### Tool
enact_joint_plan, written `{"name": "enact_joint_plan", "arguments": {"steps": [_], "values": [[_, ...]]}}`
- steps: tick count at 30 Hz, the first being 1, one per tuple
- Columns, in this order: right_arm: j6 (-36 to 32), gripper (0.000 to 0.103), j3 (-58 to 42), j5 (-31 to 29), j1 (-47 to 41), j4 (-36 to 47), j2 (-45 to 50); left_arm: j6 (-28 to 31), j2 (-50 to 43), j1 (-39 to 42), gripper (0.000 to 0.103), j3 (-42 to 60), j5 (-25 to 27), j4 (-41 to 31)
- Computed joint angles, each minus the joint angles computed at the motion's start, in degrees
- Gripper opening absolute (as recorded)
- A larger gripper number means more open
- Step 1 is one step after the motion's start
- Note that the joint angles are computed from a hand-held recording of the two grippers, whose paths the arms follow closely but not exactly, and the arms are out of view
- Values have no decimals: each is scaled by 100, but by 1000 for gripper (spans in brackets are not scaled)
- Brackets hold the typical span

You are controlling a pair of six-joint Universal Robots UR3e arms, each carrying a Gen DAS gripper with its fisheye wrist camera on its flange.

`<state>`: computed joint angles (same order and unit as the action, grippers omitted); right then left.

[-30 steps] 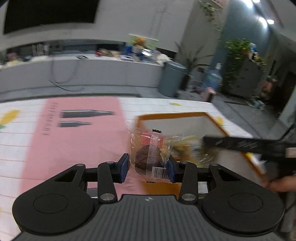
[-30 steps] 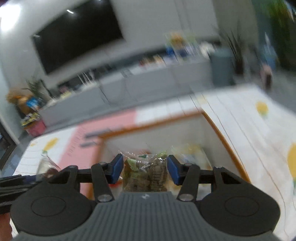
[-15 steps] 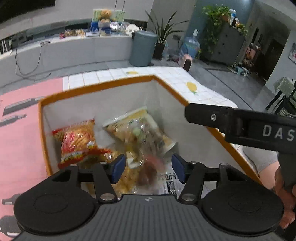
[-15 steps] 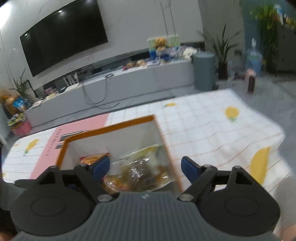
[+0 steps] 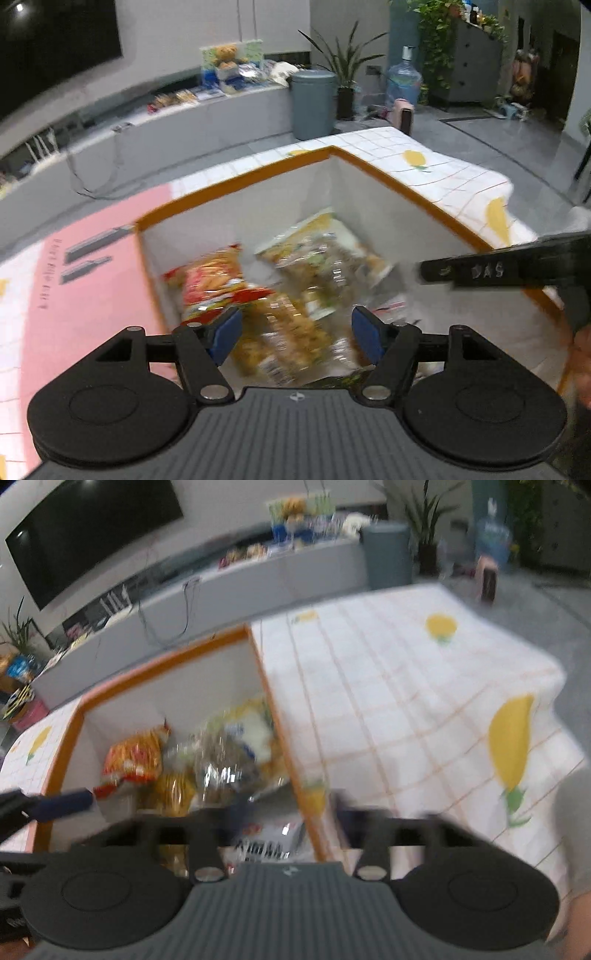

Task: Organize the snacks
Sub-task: 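Open the left tool to drop the chocolate packet into the box, then lower the candy packet into the box and open the right tool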

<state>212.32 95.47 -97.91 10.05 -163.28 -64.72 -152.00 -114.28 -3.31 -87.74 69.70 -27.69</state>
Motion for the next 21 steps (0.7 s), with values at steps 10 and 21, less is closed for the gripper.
{"name": "enact_joint_plan", "arguments": {"steps": [10,21], "values": [[1264,16,219,-606,423,-629,76,334,-2,162,80,-757,248,1545],[1205,36,17,-969,713,-408,-85,325,709,795,79,-1593,-717,1785]]}}
